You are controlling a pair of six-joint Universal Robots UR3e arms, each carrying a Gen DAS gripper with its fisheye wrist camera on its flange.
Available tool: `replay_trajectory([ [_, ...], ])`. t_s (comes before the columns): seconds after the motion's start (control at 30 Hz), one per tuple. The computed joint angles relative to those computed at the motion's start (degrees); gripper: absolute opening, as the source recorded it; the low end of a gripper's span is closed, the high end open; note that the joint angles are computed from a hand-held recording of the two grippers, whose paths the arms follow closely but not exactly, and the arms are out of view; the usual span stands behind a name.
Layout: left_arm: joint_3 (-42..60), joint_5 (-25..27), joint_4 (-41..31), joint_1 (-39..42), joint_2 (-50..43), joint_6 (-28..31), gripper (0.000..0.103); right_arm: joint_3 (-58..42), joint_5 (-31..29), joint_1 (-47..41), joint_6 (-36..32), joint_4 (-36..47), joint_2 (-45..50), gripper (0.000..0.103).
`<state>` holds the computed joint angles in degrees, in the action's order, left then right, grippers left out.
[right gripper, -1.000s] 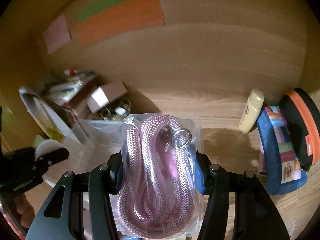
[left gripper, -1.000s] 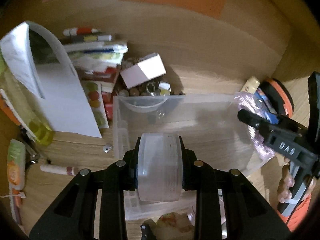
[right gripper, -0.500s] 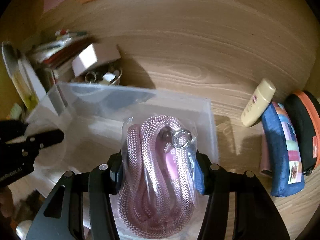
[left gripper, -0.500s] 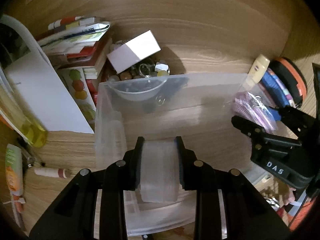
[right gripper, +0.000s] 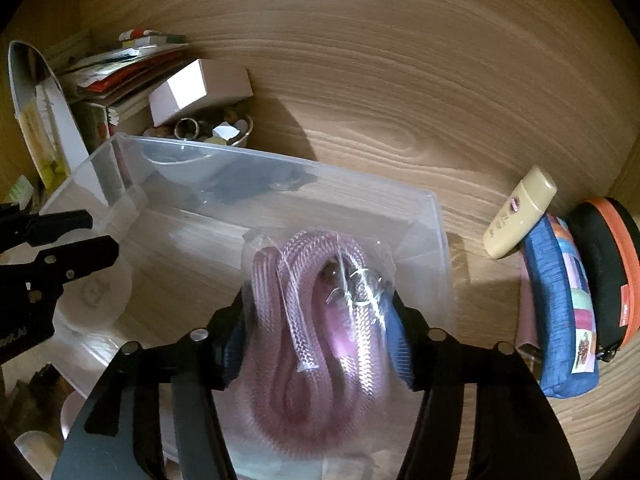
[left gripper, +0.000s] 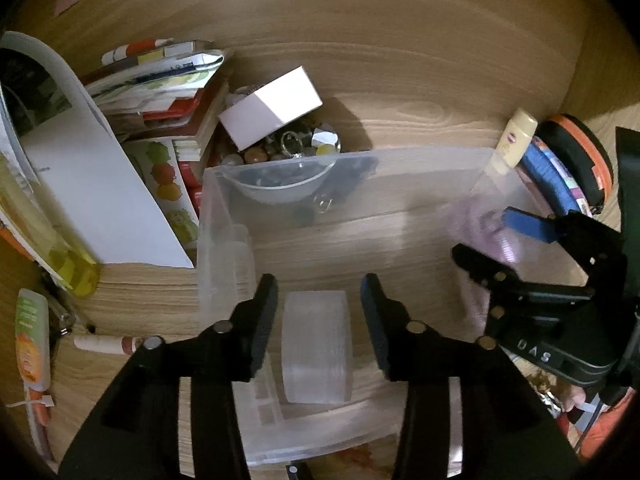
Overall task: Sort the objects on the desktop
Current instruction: 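Open both tools to drop the items into the bin, then withdraw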
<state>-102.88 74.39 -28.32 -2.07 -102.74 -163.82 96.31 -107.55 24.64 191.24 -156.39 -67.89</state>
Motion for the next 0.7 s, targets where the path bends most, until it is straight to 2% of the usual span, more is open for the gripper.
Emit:
replay_trajectory([
  [0.13, -2.24, 0.3, 3.15, 0.19, 1.78, -0.42, 0.058, 0.22, -2.71, 1.95, -0.65, -2.54, 0.13, 0.078],
  [0.23, -3.63, -1.1, 4.38, 1.19, 3.44, -0.76, 0.067, -0.04, -5.98, 4.11, -1.82, -4.55, 0.27, 0.08],
  [0.3, -4.33, -1.13, 5.58, 1.59, 4.23, -1.51, 0.079, -0.28, -7.17, 5.06, -2.25, -5.08, 0.07, 0.08],
  [0.53, -8.84, 2.13, 7.28, 1.46, 10.65, 0.99, 0.079, 2.84, -10.6, 7.2, -3.43, -7.03, -4.02, 0.08],
  [0.57, -10.48, 1.41, 8.3, 2.09, 12.17, 1.51, 0.079, 4.52, -10.66, 7.26, -3.4, -7.88, -5.57, 0.08],
  [0.67, -14.89, -3.65, 8.29, 5.68, 17.41, 3.42, 0.097, 9.21, -10.78, 7.33, -3.13, -9.59, -9.49, 0.081],
  [0.7, -16.2, -5.78, 7.27, 7.25, 19.48, 4.2, 0.097, 11.25, -9.7, 6.99, -3.3, -9.62, -11.54, 0.082],
])
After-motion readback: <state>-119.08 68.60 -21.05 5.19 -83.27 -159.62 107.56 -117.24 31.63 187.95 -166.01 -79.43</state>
